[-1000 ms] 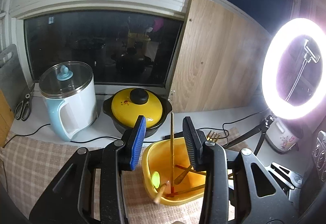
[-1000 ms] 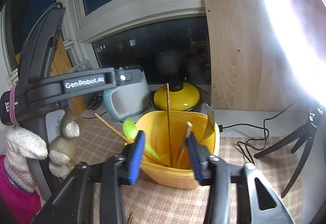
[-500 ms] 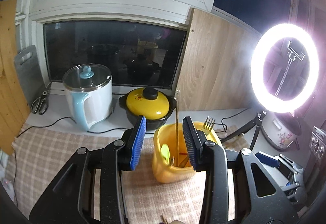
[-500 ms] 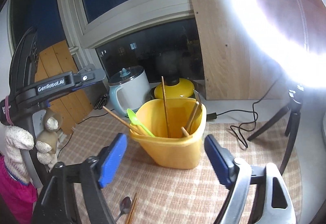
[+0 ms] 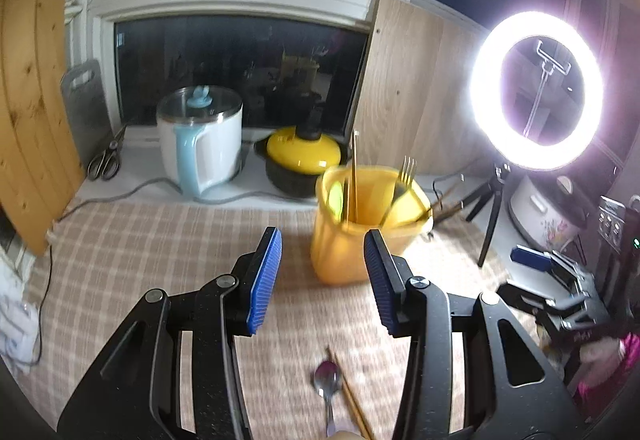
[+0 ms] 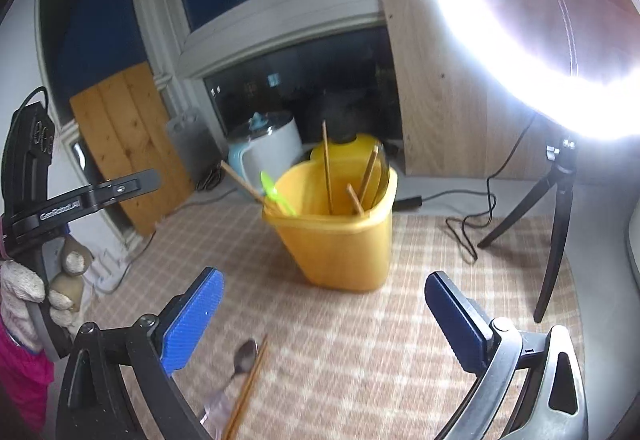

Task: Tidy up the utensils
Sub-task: 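Move both open tools back down toward the metal spoon and chopsticks, then close the left tool on the clear plastic spoon while the right tool grasps a chopstick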

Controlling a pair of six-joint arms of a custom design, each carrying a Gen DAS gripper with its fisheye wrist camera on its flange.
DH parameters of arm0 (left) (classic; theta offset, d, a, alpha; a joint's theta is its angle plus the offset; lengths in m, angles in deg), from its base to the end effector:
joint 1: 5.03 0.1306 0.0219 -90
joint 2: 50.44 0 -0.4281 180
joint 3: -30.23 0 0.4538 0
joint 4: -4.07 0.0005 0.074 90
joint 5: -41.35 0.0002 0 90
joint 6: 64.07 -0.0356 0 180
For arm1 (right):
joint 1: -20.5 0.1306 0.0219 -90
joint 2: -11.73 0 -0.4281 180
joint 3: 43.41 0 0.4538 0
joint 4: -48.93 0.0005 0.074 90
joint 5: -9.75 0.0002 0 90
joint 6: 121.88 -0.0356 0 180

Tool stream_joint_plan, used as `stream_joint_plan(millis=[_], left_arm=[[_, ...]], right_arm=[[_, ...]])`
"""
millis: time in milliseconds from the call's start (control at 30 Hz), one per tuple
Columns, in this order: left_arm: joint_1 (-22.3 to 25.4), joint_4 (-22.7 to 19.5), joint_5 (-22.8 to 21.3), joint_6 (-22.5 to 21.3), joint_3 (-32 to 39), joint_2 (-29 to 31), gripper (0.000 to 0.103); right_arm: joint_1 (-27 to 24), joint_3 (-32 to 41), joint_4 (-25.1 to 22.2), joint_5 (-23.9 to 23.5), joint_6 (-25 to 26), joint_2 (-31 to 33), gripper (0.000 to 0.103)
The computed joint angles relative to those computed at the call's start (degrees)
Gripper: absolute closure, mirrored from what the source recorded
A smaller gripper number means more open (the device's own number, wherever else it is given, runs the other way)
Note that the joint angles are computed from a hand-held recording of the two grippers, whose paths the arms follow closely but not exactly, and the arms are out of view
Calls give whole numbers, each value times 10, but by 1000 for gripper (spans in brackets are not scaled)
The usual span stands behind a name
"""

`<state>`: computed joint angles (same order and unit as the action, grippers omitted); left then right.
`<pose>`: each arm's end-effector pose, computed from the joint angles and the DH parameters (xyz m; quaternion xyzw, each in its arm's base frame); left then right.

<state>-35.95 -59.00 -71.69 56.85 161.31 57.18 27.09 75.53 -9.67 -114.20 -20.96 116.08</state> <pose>0.5644 -0.3224 0.6511 -0.0850 0.8866 -0.0593 0.4507 0.6350 0.0929 0.5876 -0.2467 0.8528 0.2544 0.3835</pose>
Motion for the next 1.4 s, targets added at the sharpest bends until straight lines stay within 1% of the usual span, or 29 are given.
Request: stream_joint_plan(millis=[133,233,267,333,367,433,467,500,567,600,633,700,733,767,800,833,867,967,1167,1300,1400], left_arm=[[-12,-5,-4,38,-64,-37,59],[-21,-9,-5,68,-107,-61,59],[-24,-11,-5,81,-122,-69,59],[-27,-15,1,102,-145,-80,59],[-29,-20,4,111,-154,-84,59],[-32,-25,7,124,-171,-92,59],[-33,-24,9,131,-181,-97,59],[-34,-23,11,138,-190,-102,60],[-35,-21,17,153,-208,-111,59],[-35,-19,19,157,-216,-115,59],[-36,-20,24,163,-224,-119,59],[-35,-18,32,170,-238,-124,60],[-36,-18,36,173,-244,-126,60],[-36,-19,38,177,-249,-128,60],[-36,-18,41,180,-253,-130,60],[-37,-15,43,184,-260,-133,60],[-37,-13,44,187,-265,-136,60],[-38,-9,46,190,-273,-140,60],[-37,4,61,180,-290,-147,60],[-33,18,73,173,-305,-155,60],[-29,29,83,168,-316,-161,60]], right_arm=[[-2,-5,-36,-6,31,4,1],[-4,1,-78,-23,43,15,1],[-3,4,-100,-29,50,20,2],[-1,2,-127,-34,68,23,6],[3,1,-148,-35,83,25,9],[10,-7,-173,-34,107,24,9],[14,-13,-185,-35,118,22,12],[16,-17,-197,-36,129,21,19],[24,-19,-243,-39,164,24,26],[27,-22,-257,-42,176,25,30],[30,-26,-270,-43,190,24,31],[38,-41,-280,-37,210,18,31],[42,-46,-278,-32,213,16,33],[47,-50,-280,-25,216,16,42],[50,-49,-284,-17,215,20,52],[54,-46,-288,-8,210,24,56],[59,-43,-292,8,200,31,60],[67,-28,-318,25,191,52,67],[85,-31,-316,55,164,59,71],[97,-28,-313,71,131,66,78],[101,-28,-310,77,110,67,81]])
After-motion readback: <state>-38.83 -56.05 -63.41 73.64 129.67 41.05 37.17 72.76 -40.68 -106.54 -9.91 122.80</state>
